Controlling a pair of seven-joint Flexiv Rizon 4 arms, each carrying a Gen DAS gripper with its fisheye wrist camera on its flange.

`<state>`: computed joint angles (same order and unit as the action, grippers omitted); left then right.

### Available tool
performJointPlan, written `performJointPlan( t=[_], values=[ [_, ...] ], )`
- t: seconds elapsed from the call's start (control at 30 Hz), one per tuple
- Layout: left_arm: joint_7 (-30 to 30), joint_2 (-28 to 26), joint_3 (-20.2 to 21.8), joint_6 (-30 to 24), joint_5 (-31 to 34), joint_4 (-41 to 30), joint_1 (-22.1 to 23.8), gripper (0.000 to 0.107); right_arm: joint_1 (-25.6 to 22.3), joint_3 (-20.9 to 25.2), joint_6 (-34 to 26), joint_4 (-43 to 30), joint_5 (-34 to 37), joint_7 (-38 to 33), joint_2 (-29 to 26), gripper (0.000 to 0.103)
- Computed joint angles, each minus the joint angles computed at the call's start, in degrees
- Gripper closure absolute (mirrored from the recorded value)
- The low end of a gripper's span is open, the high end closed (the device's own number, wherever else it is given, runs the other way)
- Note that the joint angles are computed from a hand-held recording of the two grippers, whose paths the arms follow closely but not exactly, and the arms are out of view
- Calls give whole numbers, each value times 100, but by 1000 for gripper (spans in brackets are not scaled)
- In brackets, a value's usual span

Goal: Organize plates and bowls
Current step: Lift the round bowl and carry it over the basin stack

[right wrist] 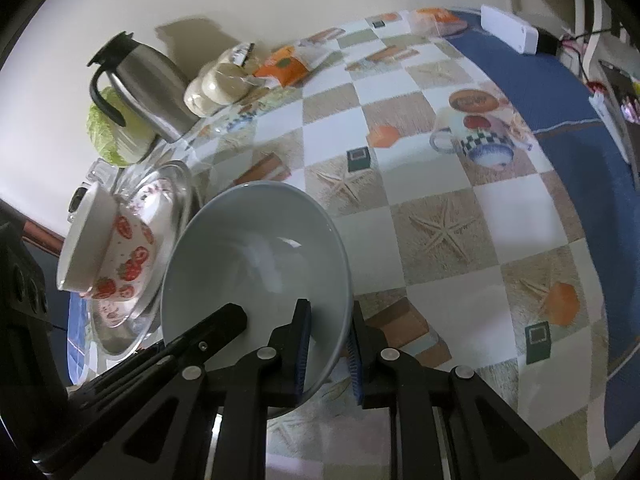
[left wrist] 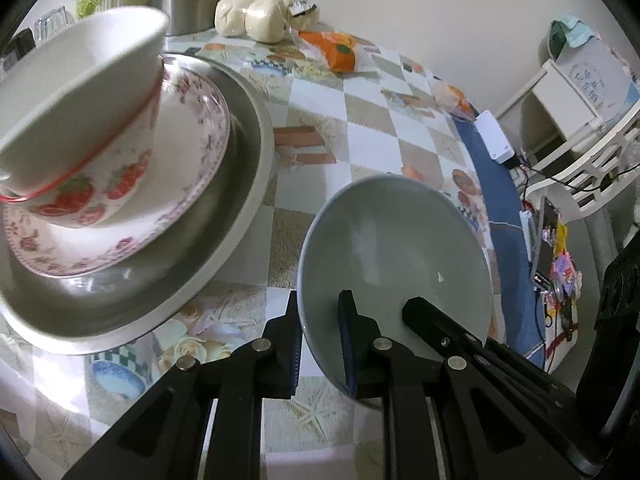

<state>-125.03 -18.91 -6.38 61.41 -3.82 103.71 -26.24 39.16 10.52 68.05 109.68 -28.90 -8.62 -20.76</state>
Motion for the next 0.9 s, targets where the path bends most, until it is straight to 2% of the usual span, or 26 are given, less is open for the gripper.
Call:
performJointPlan(
  t=[0.43, 0.9],
  values=[
    [-24, 788, -12, 198, 58, 492, 95, 90, 197, 113, -620, -197, -521, 303, 410, 84],
    [159, 1634, -42, 452, -268, 1302, 382, 90, 510, 295, -1234, -754, -737, 387, 351, 84]
  ],
)
